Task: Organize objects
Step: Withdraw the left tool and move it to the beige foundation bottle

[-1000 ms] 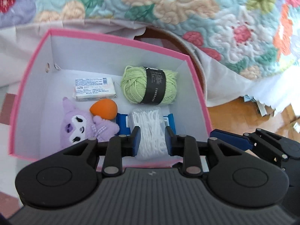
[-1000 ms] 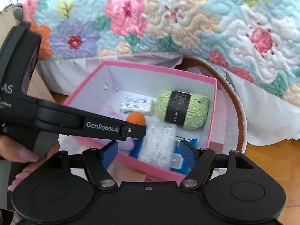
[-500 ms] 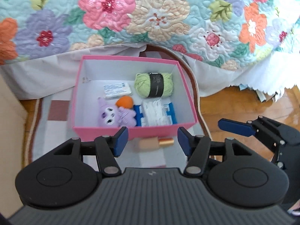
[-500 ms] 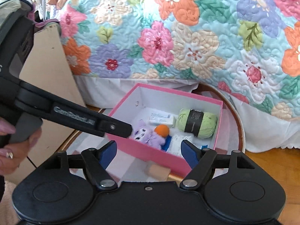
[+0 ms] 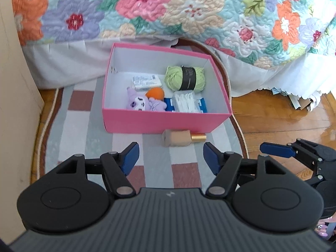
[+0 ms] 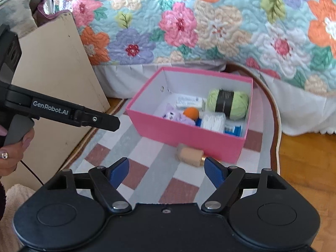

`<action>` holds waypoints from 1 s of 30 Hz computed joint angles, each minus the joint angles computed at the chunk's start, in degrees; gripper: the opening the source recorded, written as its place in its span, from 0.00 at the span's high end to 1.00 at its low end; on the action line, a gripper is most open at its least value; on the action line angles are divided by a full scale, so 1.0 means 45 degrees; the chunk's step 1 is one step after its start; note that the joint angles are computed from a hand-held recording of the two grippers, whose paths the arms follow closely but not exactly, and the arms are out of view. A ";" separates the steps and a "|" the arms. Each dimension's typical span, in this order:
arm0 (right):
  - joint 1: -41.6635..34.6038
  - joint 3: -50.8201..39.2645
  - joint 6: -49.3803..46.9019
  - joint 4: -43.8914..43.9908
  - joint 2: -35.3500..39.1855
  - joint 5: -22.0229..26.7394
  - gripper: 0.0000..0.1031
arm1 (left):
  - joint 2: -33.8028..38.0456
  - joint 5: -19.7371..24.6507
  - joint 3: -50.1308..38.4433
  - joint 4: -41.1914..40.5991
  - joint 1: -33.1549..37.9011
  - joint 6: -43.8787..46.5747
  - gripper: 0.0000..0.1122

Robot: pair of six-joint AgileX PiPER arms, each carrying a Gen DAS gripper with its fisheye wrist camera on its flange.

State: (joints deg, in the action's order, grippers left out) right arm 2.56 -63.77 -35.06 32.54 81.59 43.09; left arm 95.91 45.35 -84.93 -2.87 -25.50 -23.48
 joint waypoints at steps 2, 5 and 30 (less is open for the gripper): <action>0.0001 0.0391 -0.0236 0.0190 0.0119 -0.0478 0.20 | 0.0313 -0.0206 0.0237 -0.0447 0.0212 -0.0057 0.41; 0.0146 0.0940 -0.0268 0.0112 0.0416 -0.1480 0.19 | 0.0624 -0.0930 0.0749 -0.0803 0.0365 -0.0018 0.41; 0.0788 0.1780 -0.9786 0.8147 0.5066 -0.6619 0.19 | 0.3692 -0.7850 0.2771 -0.4797 0.0062 0.4744 0.49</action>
State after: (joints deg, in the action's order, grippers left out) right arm 6.11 -55.76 -79.09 69.20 104.39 13.31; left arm 112.52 10.02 -72.46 -24.46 -25.22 -2.13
